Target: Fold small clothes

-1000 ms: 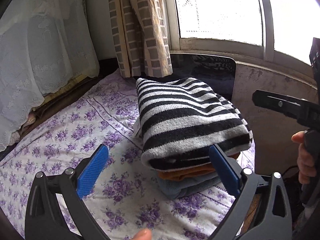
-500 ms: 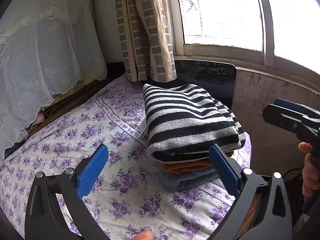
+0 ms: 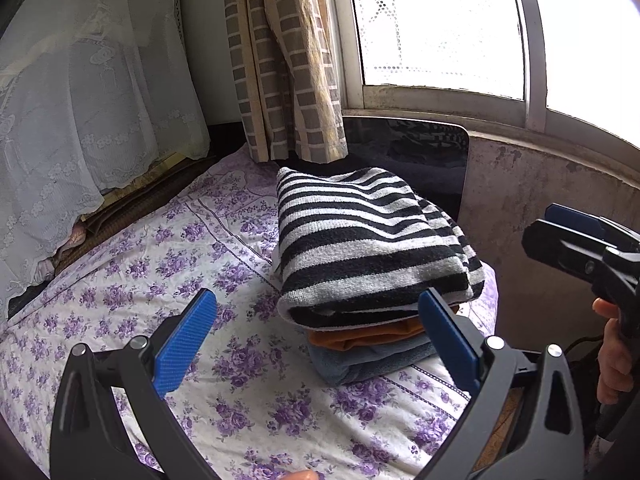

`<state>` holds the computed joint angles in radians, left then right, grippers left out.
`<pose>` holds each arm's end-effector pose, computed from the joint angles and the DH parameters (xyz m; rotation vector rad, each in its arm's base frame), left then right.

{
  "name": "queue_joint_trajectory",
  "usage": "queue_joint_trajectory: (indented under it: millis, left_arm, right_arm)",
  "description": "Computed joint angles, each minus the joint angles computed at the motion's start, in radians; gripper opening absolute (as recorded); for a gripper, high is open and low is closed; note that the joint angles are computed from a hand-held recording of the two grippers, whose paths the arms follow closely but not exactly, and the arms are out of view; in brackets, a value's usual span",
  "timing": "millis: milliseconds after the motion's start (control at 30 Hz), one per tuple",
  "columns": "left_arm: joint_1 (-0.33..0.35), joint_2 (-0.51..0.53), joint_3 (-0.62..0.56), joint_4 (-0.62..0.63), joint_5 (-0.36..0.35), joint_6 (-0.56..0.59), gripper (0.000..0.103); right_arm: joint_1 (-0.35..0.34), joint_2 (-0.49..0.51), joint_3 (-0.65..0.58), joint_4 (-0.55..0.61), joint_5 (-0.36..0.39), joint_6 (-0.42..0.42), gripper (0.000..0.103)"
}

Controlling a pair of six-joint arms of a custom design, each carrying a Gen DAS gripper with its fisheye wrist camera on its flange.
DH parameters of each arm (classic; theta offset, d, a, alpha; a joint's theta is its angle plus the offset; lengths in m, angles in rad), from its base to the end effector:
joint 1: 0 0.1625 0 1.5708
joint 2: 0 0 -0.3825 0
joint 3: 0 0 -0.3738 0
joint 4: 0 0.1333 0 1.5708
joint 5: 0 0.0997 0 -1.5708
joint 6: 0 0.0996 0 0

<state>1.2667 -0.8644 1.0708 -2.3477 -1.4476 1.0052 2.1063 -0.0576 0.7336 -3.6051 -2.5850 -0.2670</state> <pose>-0.0861 -0.7605 0.3475 1.6342 2.2107 -0.6988 0.4225 -0.6166 0.0370 -0.0402 -1.9774 1.5779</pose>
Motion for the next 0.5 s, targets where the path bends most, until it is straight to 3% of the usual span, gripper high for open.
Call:
queue_joint_trajectory:
  millis: [500]
  left_arm:
    - [-0.002, 0.024, -0.036, 0.013, 0.017, -0.056, 0.098]
  right_arm:
    - [0.002, 0.0, 0.005, 0.003, 0.005, 0.003, 0.099]
